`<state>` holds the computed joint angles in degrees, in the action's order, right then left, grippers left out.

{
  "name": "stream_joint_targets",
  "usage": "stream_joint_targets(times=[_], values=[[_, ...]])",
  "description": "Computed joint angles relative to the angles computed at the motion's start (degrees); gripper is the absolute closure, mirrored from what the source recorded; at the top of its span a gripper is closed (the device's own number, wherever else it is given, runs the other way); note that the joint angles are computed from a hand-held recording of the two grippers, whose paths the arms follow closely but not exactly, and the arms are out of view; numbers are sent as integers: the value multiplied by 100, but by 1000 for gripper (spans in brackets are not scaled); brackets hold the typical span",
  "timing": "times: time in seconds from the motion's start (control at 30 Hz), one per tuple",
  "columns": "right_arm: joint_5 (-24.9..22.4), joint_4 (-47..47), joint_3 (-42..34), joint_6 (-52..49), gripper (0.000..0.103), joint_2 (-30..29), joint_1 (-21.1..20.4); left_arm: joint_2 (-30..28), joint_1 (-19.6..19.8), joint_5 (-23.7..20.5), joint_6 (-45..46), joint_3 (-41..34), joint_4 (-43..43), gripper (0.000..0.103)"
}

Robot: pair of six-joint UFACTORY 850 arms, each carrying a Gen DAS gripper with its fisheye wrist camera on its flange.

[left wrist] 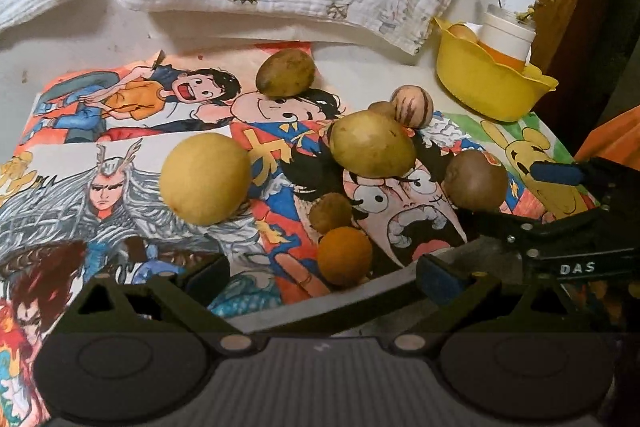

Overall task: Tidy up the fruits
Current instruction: 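Grasp the brown kiwi with the right tool while the left tool grasps another orange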

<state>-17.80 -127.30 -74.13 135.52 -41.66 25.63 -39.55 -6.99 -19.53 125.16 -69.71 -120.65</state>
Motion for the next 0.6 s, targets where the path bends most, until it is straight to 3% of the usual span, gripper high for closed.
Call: stream_joint_targets(times=[0.27,0.6], values=[[270,186,-347,-149,2,-262,-108,-126,-25,43,-153,-186,182,13],[391,-24,-437,89,14,-367,-141,-242,-40,58,-1031,-410,1238,40]])
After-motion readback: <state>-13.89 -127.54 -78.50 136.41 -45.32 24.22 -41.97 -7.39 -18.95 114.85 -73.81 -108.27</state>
